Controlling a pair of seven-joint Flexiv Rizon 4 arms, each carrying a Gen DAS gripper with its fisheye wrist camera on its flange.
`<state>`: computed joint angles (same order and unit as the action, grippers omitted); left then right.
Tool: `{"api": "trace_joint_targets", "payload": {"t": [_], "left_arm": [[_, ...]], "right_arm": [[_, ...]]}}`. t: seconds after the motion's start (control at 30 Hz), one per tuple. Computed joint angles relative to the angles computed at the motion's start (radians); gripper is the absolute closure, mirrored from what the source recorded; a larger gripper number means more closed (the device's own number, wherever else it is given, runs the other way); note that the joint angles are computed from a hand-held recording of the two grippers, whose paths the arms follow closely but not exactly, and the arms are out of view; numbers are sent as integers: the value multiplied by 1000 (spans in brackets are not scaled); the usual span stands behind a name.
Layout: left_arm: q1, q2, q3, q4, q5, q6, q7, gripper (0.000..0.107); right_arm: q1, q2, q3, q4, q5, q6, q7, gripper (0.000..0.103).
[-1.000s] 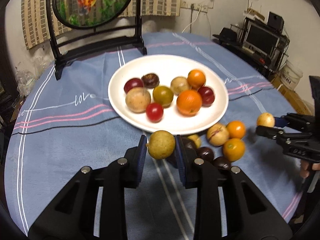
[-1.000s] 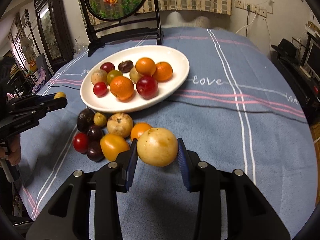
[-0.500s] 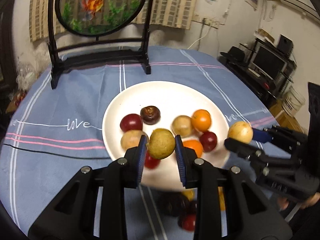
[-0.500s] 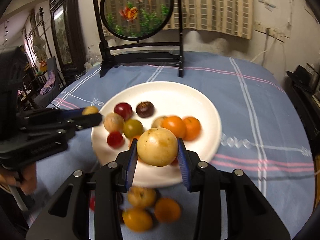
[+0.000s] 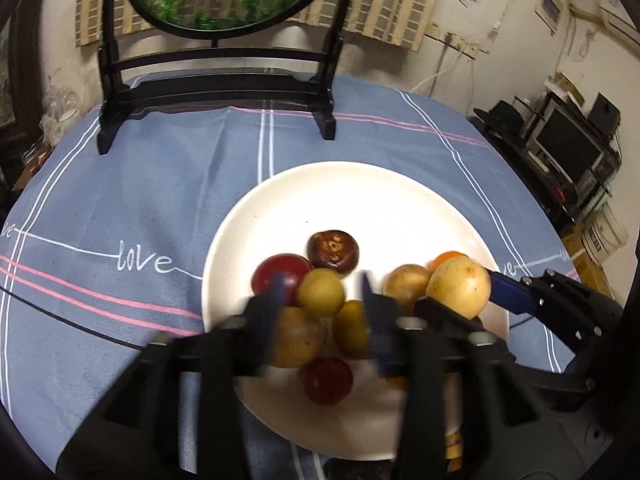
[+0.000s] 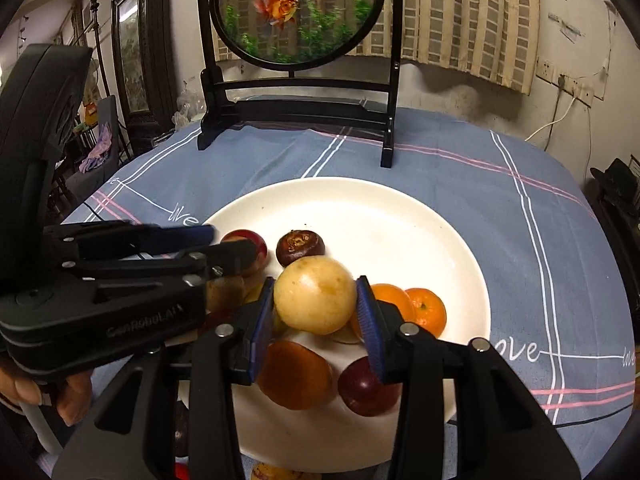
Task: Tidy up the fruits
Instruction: 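Lower both held fruits onto the white plate and open both tools, then move both open tools back over the remaining fruit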
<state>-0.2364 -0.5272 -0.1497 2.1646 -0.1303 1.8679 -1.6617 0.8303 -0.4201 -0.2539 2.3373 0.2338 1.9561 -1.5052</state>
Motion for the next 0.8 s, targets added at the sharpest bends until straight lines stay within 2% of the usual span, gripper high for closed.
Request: {"api": "trace_joint_targets", "payload": {"t": [0.03,0.07,0.13,0.23,0.3,0.67,0.8], "left_arm": [[-23,-1,30,-1,9,16,-24,45],[-17,1,28,6,14,32,-32,40],[26,12,-18,27,16,45,-22,40],[20,33,-10,51,23,60,-29,38],[10,48,3,70,25,70,-30,31],[3,148,16,234,73,137,-62,23],[-32,167,34,286,72,167,-61,22]], "right_arm": [[-33,5,30,5,-19,15,20,51],[-38,6,40,4,-1,22,14,49],[-17,13,24,15,22,35,4,49],[-39,41,51,39,35,45,1,49],[-45,65,65,65,51,57,-8,49],[-72,177,142,220,224,126,-40,49],[-42,194,154,275,327,158,-46,38]]}}
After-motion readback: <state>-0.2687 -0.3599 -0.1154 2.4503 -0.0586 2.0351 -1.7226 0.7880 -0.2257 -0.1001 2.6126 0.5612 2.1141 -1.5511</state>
